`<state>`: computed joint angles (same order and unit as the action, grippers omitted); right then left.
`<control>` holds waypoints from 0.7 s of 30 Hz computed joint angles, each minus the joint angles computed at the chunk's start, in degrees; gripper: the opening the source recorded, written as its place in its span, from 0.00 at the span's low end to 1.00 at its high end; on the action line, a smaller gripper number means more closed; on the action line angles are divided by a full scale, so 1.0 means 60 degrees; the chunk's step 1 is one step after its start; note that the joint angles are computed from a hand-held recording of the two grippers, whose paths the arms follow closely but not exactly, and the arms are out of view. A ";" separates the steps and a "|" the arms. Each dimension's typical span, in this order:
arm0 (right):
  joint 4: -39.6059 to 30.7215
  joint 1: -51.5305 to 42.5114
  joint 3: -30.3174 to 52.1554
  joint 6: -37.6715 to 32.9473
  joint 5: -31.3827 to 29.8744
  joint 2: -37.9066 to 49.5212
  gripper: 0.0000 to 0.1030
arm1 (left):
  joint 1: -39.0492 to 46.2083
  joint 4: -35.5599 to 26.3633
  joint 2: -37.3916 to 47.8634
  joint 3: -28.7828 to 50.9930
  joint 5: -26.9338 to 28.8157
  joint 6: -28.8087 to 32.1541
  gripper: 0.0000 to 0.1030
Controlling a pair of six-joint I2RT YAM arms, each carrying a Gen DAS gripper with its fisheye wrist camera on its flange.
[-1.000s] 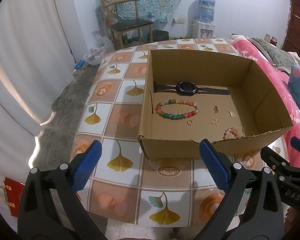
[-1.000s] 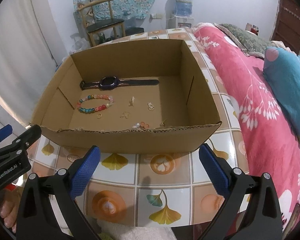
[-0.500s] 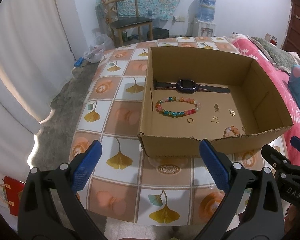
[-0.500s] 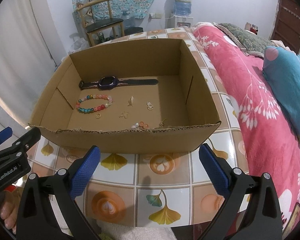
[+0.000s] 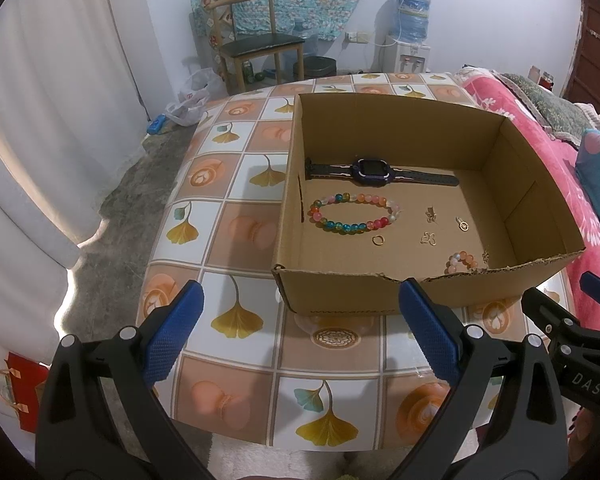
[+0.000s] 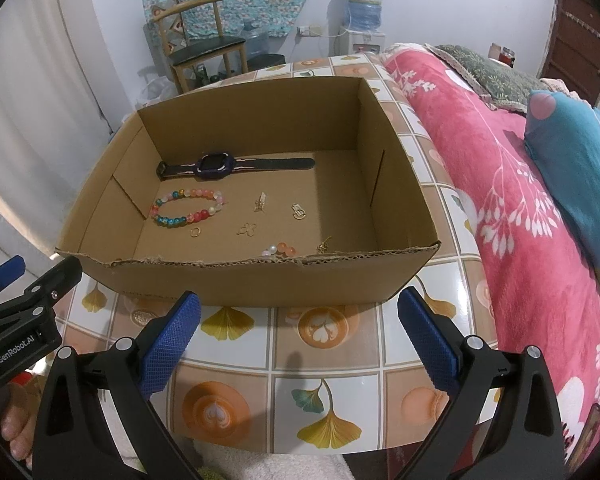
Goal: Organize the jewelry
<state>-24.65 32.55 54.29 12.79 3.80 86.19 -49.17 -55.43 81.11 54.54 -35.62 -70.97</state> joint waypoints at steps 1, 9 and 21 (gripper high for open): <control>0.0002 -0.0004 -0.0007 0.0003 -0.0011 -0.0002 0.93 | 0.0003 -0.0003 -0.0007 -0.0001 -0.0003 0.0002 0.92; 0.0045 -0.0081 -0.0096 -0.0038 -0.0033 -0.0054 0.93 | 0.0010 0.0004 -0.0008 0.0004 0.0003 0.0004 0.92; 0.0084 -0.0108 -0.0158 -0.0009 -0.0028 -0.0079 0.93 | -0.0054 -0.0024 0.0062 0.0090 -0.0007 -0.0039 0.92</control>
